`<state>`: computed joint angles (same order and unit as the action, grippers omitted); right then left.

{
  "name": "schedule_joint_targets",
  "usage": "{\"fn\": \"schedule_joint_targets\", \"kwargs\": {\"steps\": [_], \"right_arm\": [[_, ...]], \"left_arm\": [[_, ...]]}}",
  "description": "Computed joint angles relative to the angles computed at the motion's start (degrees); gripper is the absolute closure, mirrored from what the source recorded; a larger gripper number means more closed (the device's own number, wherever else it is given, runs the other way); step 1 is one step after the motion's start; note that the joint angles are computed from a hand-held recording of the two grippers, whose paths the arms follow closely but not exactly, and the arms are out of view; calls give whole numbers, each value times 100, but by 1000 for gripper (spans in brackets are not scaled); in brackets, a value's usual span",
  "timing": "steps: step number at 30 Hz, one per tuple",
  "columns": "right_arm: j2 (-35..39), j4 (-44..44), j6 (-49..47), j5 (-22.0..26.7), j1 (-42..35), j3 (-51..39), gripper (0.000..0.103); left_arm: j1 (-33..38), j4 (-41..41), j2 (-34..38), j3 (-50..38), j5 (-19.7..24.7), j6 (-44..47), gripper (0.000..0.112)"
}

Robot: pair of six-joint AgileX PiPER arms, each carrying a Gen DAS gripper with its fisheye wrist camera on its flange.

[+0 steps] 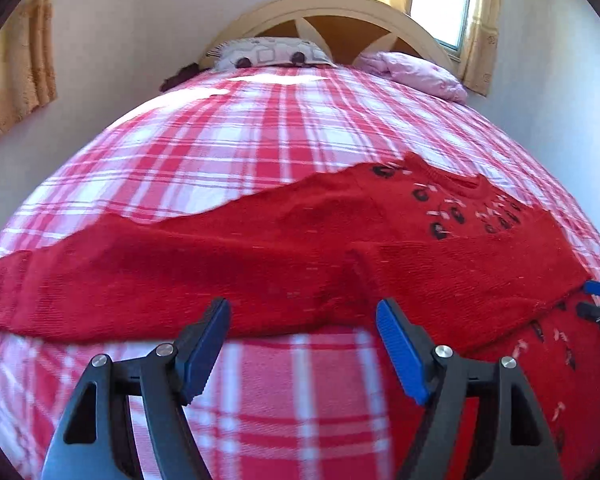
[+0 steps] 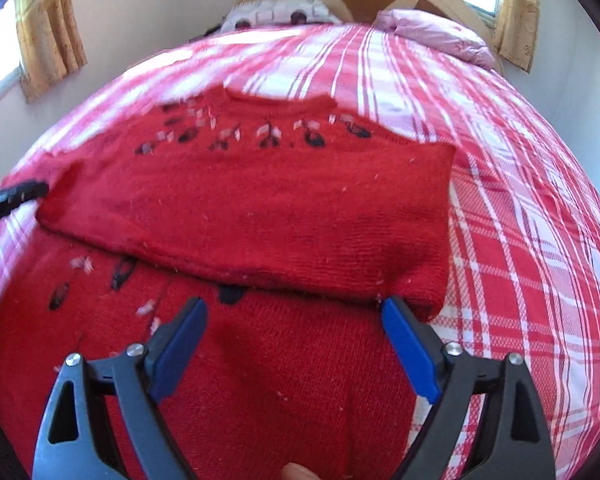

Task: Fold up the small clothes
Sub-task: 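Open the left gripper and lift it off the folded band, then move the left gripper to the other sleeve cuff and close on it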

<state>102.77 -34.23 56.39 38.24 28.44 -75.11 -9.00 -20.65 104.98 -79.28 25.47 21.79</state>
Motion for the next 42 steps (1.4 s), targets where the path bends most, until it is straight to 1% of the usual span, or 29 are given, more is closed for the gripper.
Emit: {"fn": "schedule_joint_targets", "kwargs": {"steps": [1, 3, 5, 7, 10, 12, 13, 14, 15, 17, 18, 19, 20, 21, 22, 23, 26, 28, 30, 31, 33, 34, 37, 39, 42], "right_arm": [[-138, -182, 276, -110, 34, 144, 12], [-291, -502, 672, -151, 132, 278, 12], [-398, -835, 1002, -18, 284, 312, 13], [-491, -1005, 1134, 39, 414, 319, 13], [-580, -1189, 1238, 129, 593, 275, 13], [-600, -1247, 1250, 171, 682, 212, 13], [-596, -1241, 1227, 177, 727, 166, 13], [-585, -1227, 1194, 187, 765, 122, 13], [-547, -1220, 1157, 220, 818, 48, 13], [-472, -1216, 1093, 293, 925, -76, 13], [-415, -1190, 1024, 315, 969, -160, 13], [-364, -1170, 964, 352, 1011, -233, 13], [-320, -1180, 932, 391, 1050, -290, 13], [-264, -1194, 896, 441, 1098, -366, 13], [-241, -1219, 891, 488, 1155, -400, 13], [-195, -1242, 869, 541, 1207, -464, 13], [-131, -1293, 859, 601, 1295, -559, 13], [-124, -1305, 886, 607, 1328, -581, 13], [-119, -1336, 929, 629, 1359, -593, 13], [-125, -1358, 964, 625, 1366, -577, 13], [-120, -1342, 994, 602, 1358, -559, 13], [-117, -1330, 1010, 593, 1355, -548, 13], [-100, -1306, 1051, 567, 1352, -521, 13], [-96, -1323, 1095, 565, 1378, -506, 13], [-84, -1360, 1136, 570, 1405, -497, 13]], "left_arm": [[138, 168, -37, 24, -6, -102, 36], [487, 483, -40, -20, 48, -312, 36], [850, 935, -24, -99, 67, -676, 36], [1208, 1257, 38, -246, 129, -963, 36], [1890, 1717, 298, -749, 362, -1479, 36], [2226, 1790, 510, -1101, 530, -1722, 36], [2482, 1593, 661, -1379, 733, -1769, 36], [2675, 1304, 773, -1551, 828, -1670, 36], [2772, 1176, 818, -1617, 868, -1653, 36], [2997, 857, 1046, -1935, 1112, -1656, 37], [3069, 657, 1133, -2035, 1204, -1589, 41], [3165, 376, 1284, -2232, 1404, -1501, 46], [3205, 201, 1368, -2328, 1537, -1440, 56], [3244, 17, 1467, -2469, 1704, -1353, 58], [3259, -154, 1581, -2601, 1849, -1276, 59], [3225, -96, 1623, -2662, 1906, -1361, 59], [3193, -32, 1821, -2878, 1979, -1556, 59], [3214, -63, 1884, -2963, 1988, -1611, 66], [3220, -131, 1974, -3116, 2102, -1496, 86], [3203, -101, 1994, -3143, 2135, -1488, 88], [3199, -83, 1976, -3101, 2072, -1455, 97], [3210, -135, 2003, -3143, 2095, -1402, 98], [3248, -358, 1896, -2968, 1912, -1299, 100], [3246, -577, 1746, -2769, 1746, -1112, 100], [3213, -1066, 1399, -2426, 1652, -693, 100]]}}
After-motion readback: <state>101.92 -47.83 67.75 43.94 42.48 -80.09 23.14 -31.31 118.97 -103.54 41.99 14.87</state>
